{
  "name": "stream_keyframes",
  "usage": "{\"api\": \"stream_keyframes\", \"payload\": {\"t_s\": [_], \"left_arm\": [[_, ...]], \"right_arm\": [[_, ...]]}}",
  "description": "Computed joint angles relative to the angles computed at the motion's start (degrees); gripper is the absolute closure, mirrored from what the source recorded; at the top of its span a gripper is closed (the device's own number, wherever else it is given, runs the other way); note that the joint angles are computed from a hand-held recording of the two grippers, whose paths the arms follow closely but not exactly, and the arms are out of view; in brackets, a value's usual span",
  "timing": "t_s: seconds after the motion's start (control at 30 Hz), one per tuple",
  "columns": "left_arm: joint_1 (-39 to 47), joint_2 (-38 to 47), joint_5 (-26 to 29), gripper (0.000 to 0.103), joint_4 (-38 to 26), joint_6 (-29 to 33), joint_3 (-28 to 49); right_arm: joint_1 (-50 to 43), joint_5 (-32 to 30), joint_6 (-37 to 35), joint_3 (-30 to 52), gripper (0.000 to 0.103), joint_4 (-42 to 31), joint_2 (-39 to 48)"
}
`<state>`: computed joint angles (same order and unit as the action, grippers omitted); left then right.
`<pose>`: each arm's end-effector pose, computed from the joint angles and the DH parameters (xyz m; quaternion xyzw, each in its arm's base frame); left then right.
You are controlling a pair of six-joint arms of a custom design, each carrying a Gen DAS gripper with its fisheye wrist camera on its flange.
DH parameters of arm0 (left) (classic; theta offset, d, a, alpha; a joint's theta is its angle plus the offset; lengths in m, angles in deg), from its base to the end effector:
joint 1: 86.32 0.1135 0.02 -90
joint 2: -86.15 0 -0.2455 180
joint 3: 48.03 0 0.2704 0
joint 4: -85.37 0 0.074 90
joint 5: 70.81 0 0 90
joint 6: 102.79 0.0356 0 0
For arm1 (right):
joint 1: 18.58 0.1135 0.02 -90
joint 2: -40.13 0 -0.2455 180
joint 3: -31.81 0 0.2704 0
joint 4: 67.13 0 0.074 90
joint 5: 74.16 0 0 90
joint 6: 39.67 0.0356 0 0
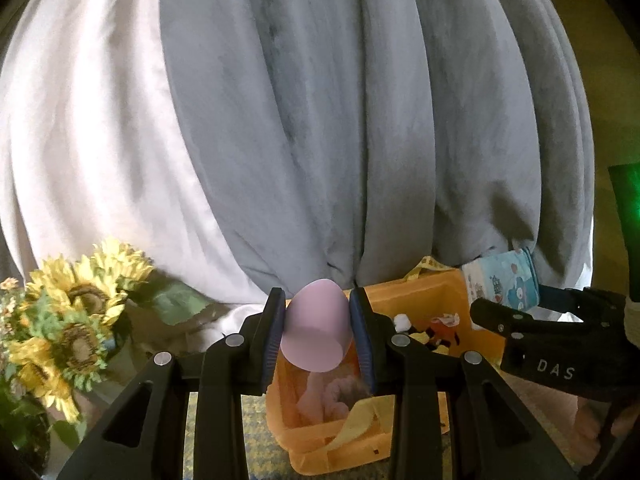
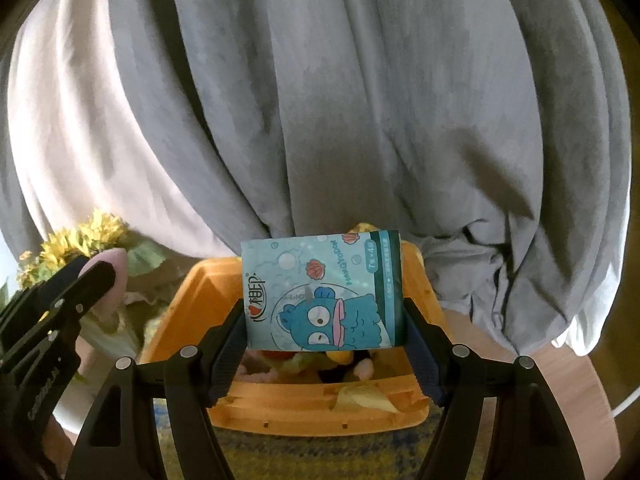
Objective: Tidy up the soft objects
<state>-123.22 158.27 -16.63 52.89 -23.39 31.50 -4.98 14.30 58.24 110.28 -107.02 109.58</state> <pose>0.2572 -0.1670 0.3384 0.0219 0.8193 0.0318 0.5720 0.2864 0.0703 0.3295 -0.0498 0.8683 0.1036 0.4825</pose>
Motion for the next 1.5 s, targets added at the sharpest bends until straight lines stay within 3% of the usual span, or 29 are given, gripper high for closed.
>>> {"api": "stream_keyframes", "payload": {"t_s": [0.17, 0.53, 0.6, 0.67, 0.8, 0.9, 1.07, 1.3, 1.5], "left_arm": [[3.7, 5.5, 5.6, 0.07, 0.8, -0.4, 2.5], [8.0, 15.2, 12.1, 0.068, -0.2, -0.5, 6.9], [8.3, 16.7, 12.8, 0.062, -0.6, -0.2, 7.7], [8.4, 17.0, 12.6, 0.044, -0.3, -0.1, 7.4], [8.3, 16.9, 12.1, 0.037, -1.2, -0.5, 7.2], [7.9, 15.8, 10.8, 0.034, -2.0, -1.1, 6.5], [6.4, 11.6, 7.0, 0.019, -4.9, -3.8, 4.6], [-0.4, 3.7, -7.1, 0.001, -11.0, -8.9, 1.5], [-7.5, -2.6, -16.6, 0.0, -20.2, -15.5, 0.4]], "right_arm": [[-0.8, -0.5, 0.8, 2.2, 0.03, -0.3, 5.1], [-1.7, -0.2, 0.3, 5.4, 0.03, -1.2, 13.8], [-1.8, 0.0, 0.2, 6.3, 0.029, -1.5, 15.2], [-2.4, -1.2, -0.4, 8.7, 0.029, -5.0, 17.2], [-2.7, -0.8, -0.4, 8.8, 0.023, -5.1, 17.8], [-2.5, 0.3, -0.8, 8.4, 0.02, -4.8, 17.2], [-2.1, 2.7, -1.3, 7.1, 0.02, -4.8, 14.5], [-1.8, 1.0, -1.5, 2.9, 0.02, -5.5, 6.3], [-1.4, 0.0, -0.9, -2.0, 0.017, -7.1, -3.7]]}}
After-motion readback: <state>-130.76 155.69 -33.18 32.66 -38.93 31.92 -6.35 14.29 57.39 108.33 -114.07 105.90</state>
